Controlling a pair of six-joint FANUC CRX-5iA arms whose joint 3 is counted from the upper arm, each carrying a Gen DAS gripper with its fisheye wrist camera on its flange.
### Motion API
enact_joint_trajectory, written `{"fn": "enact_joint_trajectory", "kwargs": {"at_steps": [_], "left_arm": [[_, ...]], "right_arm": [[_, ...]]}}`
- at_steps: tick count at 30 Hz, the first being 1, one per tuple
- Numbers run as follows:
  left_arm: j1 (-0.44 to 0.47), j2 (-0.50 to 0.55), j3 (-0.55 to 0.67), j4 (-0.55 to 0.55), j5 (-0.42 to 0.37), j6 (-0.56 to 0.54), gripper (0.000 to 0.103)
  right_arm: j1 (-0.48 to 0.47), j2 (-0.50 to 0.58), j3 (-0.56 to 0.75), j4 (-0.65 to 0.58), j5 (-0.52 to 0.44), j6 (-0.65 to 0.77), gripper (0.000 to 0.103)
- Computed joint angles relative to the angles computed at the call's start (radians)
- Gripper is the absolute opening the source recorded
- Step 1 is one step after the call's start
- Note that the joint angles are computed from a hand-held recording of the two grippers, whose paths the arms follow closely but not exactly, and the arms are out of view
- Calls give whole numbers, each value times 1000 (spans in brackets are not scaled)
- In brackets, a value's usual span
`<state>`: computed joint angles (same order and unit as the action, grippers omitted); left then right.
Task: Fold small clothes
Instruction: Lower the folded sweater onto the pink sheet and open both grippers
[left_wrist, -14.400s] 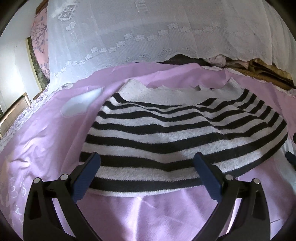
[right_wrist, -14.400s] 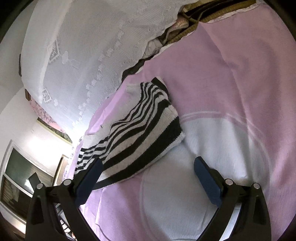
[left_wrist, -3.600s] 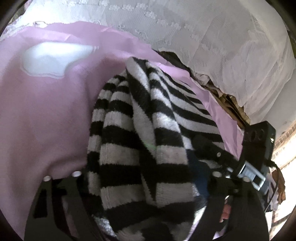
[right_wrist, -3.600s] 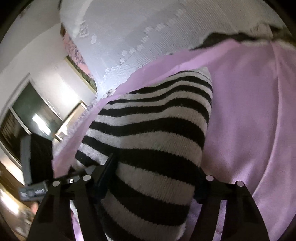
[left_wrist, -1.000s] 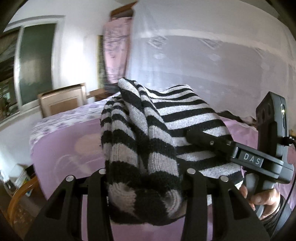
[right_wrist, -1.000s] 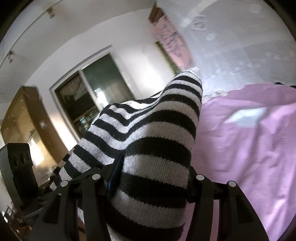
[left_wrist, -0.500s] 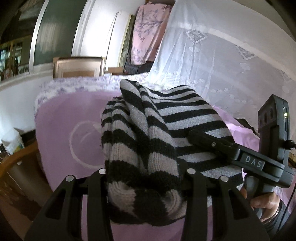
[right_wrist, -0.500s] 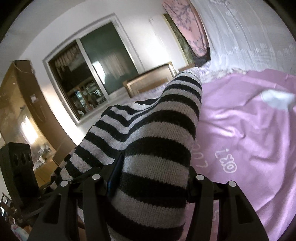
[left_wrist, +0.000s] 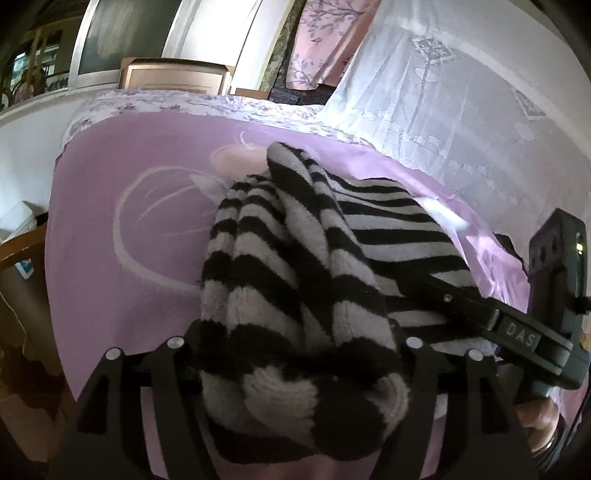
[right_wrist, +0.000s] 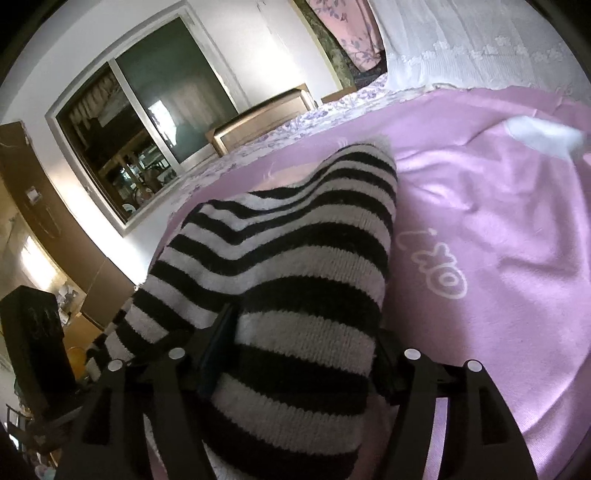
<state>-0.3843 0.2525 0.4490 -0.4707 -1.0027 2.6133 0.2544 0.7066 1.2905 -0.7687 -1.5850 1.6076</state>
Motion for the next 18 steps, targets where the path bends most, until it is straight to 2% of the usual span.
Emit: {"fn": "enact_joint_trajectory", "kwargs": {"at_steps": [2,3,5,6,9,12,15,18], "left_arm": [[-9,6,18,-12,-33,7,69],[-21,18,46,-33,-74,13,71],[-68,59,138,-117,-213,35,86],[-84,70,166,-150,-256,39,89],[-155,103,253,-260,-380,0,92],[-226,143,343,-374,-500,-54,96],[-296,182,429,-485,-611,-118,98],[-336,193,471,-537,-665,-152,98]], "right_arm": [[-14,-20,-34,-23,19,5,72],[-22,-28,-50,-29,32,3,75],[-35,-53,-94,-27,62,3,80],[-40,-63,-107,-27,68,4,83],[-57,-108,-169,-26,87,41,91],[-50,-185,-263,25,132,106,99],[-38,-251,-322,87,161,168,100],[-24,-311,-375,141,188,232,100]]}}
